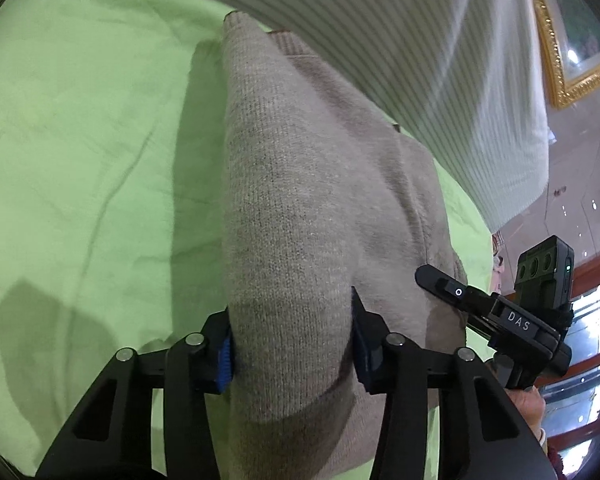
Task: Fold small clothes
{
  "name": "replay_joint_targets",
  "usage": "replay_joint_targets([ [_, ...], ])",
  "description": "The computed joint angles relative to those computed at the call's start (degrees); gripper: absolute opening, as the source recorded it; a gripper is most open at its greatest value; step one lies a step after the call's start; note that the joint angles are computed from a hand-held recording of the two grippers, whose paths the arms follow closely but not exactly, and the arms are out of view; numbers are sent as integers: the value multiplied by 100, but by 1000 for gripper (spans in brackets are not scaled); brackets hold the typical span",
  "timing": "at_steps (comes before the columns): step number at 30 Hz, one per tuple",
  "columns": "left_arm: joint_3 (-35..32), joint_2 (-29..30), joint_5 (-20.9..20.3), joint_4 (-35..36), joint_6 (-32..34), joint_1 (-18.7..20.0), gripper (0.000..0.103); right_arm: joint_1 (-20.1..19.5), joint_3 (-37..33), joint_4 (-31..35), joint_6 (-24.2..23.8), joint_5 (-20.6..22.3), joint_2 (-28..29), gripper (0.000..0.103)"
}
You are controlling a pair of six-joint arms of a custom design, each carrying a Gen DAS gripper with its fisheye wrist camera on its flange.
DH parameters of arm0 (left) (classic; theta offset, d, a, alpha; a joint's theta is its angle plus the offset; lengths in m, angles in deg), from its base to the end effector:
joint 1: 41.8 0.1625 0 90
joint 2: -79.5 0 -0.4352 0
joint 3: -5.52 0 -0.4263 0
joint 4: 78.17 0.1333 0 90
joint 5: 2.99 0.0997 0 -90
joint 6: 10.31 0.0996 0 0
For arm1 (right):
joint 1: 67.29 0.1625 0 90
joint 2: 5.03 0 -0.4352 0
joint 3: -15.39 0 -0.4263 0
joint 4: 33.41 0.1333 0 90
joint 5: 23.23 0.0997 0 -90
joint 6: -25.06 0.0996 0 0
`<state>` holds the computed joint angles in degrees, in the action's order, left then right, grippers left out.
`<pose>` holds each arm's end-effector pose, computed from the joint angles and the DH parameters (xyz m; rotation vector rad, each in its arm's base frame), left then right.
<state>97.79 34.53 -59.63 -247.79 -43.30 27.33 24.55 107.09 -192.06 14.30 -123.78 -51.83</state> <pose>-0.0828 -0.7451 0.1398 -0.5145 2.6413 -1.0564 0.1385 -0.7265 0.1294 0.2597 -2.8599 0.5813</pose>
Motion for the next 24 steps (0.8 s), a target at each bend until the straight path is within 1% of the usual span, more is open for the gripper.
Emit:
replay_joint_targets([
  [5,499,-368,334,-181,-59,-231,44,142,306,-58,-28,292,-169,31],
  [11,1661,-1267,782,-337,-378,-574,44,366,880,-200,-68,763,-286,31],
  [15,2475,-1881,1199,-258,-726,-845,44,521,1091,-279,-178,946,-130,31],
  [17,2809,-2120,1331,-239,-913,-921,44,545,1131,-255,-174,1030,-32,31],
  [20,3151,-2348,1394,-249,-971,-934,44,558,1164,-308,-209,1009,110,31],
  [24,3224,-2279,1341,-253,-803,-813,46,559,1163,-374,-199,801,198,31],
])
